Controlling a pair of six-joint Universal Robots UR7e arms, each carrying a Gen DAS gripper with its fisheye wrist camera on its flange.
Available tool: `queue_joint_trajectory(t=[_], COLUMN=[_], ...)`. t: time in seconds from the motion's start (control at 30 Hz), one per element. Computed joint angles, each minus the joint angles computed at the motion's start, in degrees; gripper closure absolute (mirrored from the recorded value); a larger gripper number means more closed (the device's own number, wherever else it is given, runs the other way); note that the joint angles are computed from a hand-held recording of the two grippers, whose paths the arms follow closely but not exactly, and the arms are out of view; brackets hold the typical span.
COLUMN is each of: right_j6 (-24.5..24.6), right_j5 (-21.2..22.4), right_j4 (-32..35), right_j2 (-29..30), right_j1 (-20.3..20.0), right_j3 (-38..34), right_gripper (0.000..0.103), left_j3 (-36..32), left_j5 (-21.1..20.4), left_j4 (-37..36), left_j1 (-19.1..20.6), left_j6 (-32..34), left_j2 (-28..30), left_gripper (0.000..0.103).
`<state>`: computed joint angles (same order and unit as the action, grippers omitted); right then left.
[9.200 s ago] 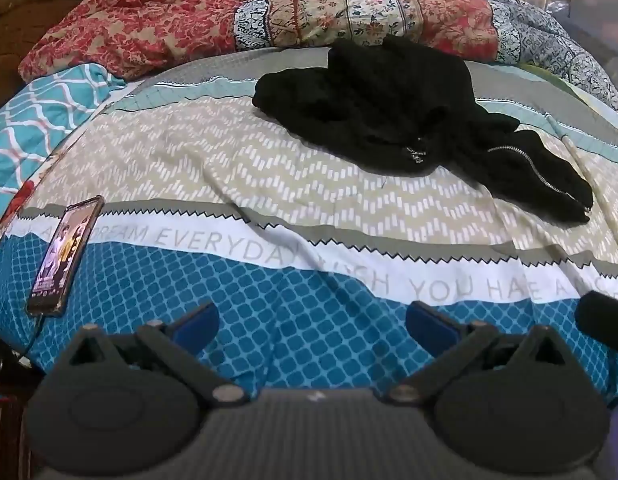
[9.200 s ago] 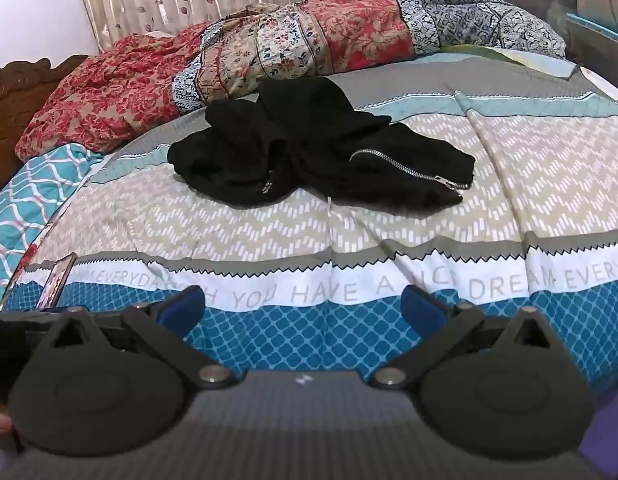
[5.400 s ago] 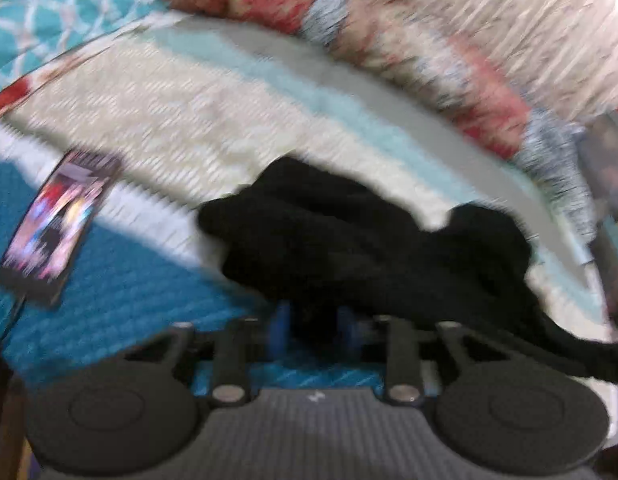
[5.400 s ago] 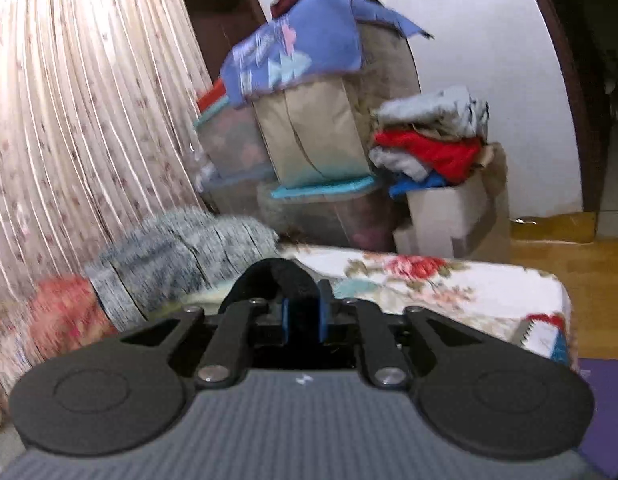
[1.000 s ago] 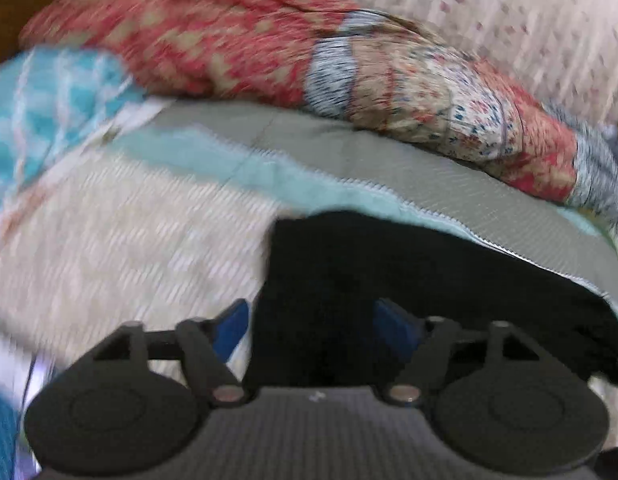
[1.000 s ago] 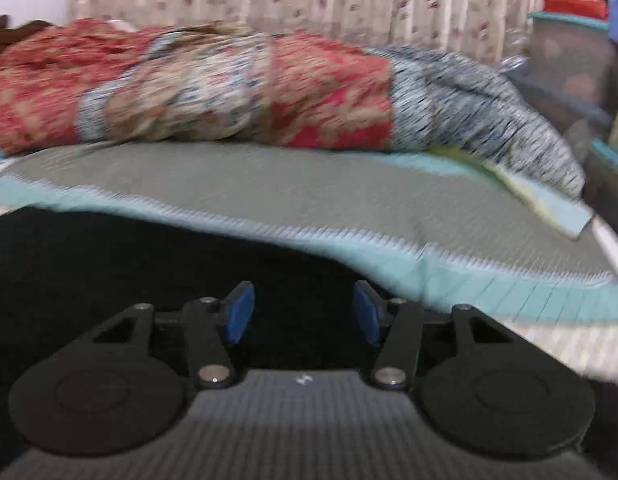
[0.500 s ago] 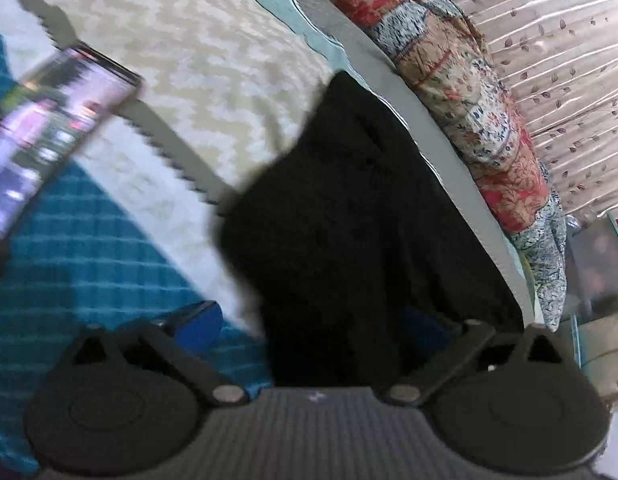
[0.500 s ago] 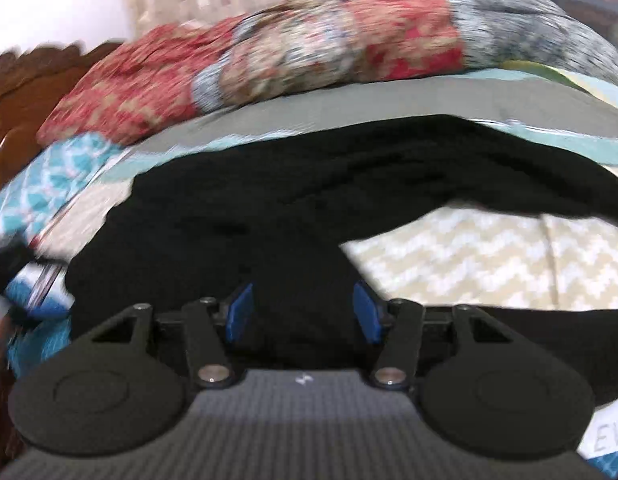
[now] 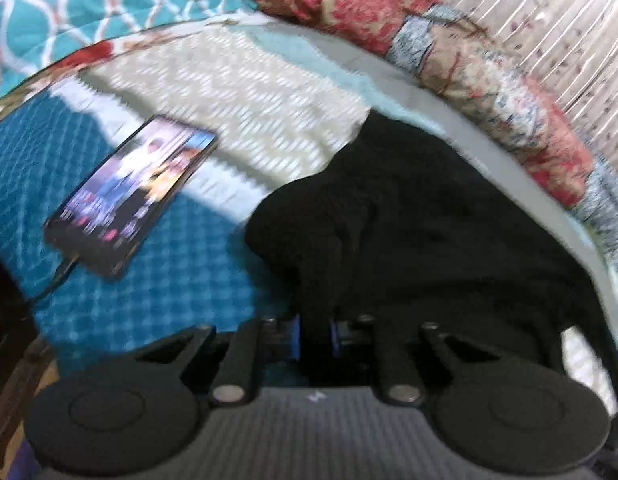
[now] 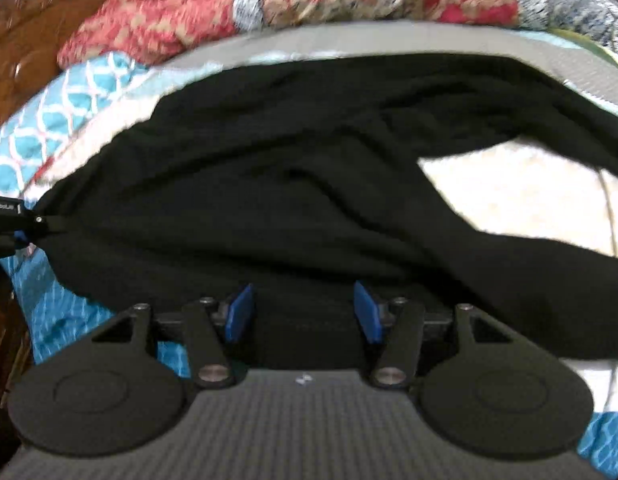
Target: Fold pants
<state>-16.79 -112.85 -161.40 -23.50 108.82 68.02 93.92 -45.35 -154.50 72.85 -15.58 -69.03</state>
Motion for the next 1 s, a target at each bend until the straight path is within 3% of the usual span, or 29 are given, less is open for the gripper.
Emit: queue_joint_trajectory(t=[0.1, 0.17, 0.2, 0.23, 0.43, 0.57, 0.77, 0.87, 1.0], right_j6=[-0.91, -1.76, -1.84, -1.62, 1.86, 4.27, 7.68, 3.04, -6.73], right_j5=[-2.75, -3.01, -2.55, -1.68, -0.86, -2.22, -8.41, -13.47, -18.67], right_j4=[1.96, 2.40, 2.52, 2.18, -5.42, -15.56, -28.98, -34.22, -33.65], right_j2=[1.62, 1.90, 1.66, 0.95, -3.34, -6.72, -11.51, -11.85, -9.86], right_j1=[0.44, 0.81, 0.86, 0.74, -0.47, -2.08, -5.75, -7.67, -10.31], right_j3=[-1.74, -2.47, -2.42, -1.63, 3.93, 8.24, 12.14, 10.08, 3.84], right_gripper=[0.043, 0.041, 0.041, 0.041, 0.041, 0.041, 0.041, 0.041, 0.041], left_j3=[-0.29, -1.37, -1.49, -1.59, 0.99, -1.34, -6.31, -8.46, -10.37], left_j5=[-0.27, 0.42, 1.27, 2.71, 6.11, 3.29, -0.25, -0.64, 0.58], left_j4=[0.62, 1.97, 2.59, 2.82, -9.29, -8.79, -3.47, 1.98, 7.22], left_j1=[0.89, 0.28, -0.06, -0.62, -3.13, -3.69, -4.61, -4.90, -5.29], left_j6=[-0.57, -0.56, -0.54, -0.74, 4.87, 9.44, 12.12, 10.23, 7.76], left_j2=[0.83, 0.96, 0.71, 0.39, -0.79, 1.57, 7.62, 9.96, 12.31], left_gripper=[0.085, 0.073, 0.058, 0.051, 0.051, 0.051, 0.051, 0.051, 0.051])
